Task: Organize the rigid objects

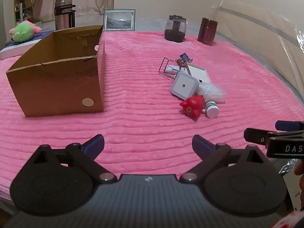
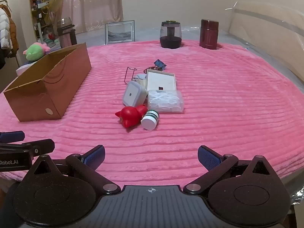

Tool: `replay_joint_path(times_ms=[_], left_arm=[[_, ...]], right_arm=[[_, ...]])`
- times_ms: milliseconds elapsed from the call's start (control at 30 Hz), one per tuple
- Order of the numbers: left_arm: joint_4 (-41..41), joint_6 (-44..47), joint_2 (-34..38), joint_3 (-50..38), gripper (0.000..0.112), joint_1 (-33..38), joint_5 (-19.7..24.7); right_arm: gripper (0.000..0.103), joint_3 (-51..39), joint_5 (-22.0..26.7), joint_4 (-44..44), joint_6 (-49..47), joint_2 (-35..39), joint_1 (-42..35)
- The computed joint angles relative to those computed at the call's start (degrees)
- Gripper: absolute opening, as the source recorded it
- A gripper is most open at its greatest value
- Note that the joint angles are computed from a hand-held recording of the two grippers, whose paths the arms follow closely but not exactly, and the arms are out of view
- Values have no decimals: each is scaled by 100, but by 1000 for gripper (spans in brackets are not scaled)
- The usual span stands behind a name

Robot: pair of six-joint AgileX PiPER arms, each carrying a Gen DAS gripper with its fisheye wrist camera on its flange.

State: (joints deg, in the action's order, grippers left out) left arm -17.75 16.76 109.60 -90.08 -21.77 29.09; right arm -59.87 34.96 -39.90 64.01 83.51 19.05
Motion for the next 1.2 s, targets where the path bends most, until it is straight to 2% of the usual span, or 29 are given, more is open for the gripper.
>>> replay_joint_path(times_ms=[133,200,233,300,433,1200], left_arm=[[-621,488,39,-36,96,175,130],[-243,155,33,56,95,29,-65],[-193,96,70,-12,95,28,19],[-213,174,25,85,95,12,-74],[-312,287,7,19,95,66,47],[-330,283,-24,34,95,63,58]], right_arm=[[101,6,-5,-7,13,-6,-4],[101,7,-3,-10,20,-8,-4],[101,7,1,-11,25,-9,-5],[101,4,1,-20,22,-1,10],[101,0,-6,15,-31,-9,-4],[101,46,-39,-51,58,-8,-6]])
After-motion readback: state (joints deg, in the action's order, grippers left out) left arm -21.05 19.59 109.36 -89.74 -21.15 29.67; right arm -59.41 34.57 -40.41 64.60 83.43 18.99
